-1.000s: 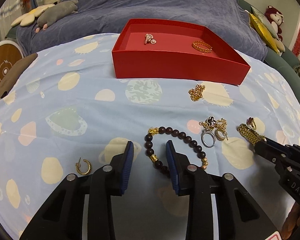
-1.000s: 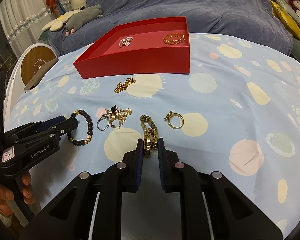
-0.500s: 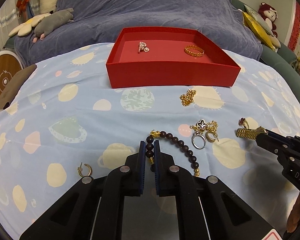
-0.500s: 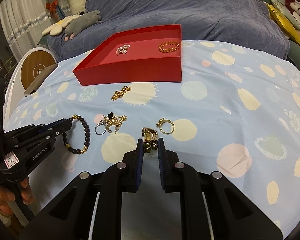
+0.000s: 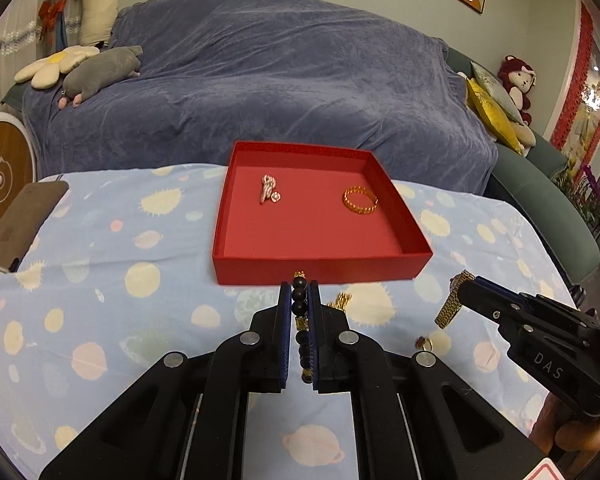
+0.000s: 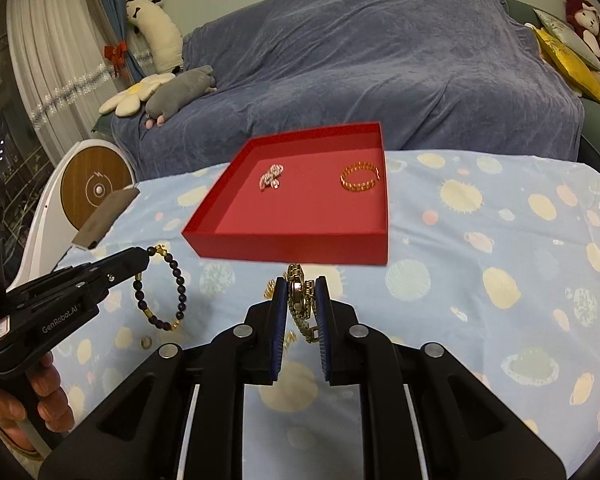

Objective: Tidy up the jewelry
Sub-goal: 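Carry the watch and bead bracelet into the red box and open both tools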

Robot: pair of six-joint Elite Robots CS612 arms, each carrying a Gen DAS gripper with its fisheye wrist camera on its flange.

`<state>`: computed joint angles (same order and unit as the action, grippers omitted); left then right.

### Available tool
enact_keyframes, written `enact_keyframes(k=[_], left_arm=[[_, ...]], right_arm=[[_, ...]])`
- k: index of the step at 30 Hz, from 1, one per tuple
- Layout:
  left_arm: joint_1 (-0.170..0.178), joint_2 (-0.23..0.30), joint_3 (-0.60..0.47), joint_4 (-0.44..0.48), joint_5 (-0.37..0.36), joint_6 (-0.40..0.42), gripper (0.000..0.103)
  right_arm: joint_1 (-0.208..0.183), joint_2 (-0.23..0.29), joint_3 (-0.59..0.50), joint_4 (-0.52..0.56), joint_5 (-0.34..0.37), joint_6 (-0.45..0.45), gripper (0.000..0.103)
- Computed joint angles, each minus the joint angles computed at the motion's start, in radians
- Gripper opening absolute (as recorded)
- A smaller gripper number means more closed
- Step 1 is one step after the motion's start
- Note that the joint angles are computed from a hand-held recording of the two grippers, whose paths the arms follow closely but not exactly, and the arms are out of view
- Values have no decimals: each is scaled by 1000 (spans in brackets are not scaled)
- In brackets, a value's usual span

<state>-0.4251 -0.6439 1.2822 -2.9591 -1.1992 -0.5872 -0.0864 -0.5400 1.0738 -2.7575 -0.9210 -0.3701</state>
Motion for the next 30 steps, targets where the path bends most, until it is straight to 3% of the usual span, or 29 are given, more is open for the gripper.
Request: enact_keyframes(k=[7,14,19,22,24,26,30], left_arm=[[46,81,-189,89,-17,53,5],[83,201,-403,202,-14,39,5],[101,255,-480,249,-39,19,6],[108,257,-483,274,-49,-6,15],[106,236,-449,259,-33,-16,33],[101,199,-387,221,-12,-18,42],[84,111,-228,116,30,-11,57]], right_arm=[[27,114,-261,62,21,78,14],[60,273,-548,222,-40,78,14],[67,349,-682,335,-90,54,15],[64,321,-621,266,-97,67,18],[56,276,-537,200,-80,76,27],[47,237,-466,157,-52,86,39],[28,147,-299,75,-22,67,46]])
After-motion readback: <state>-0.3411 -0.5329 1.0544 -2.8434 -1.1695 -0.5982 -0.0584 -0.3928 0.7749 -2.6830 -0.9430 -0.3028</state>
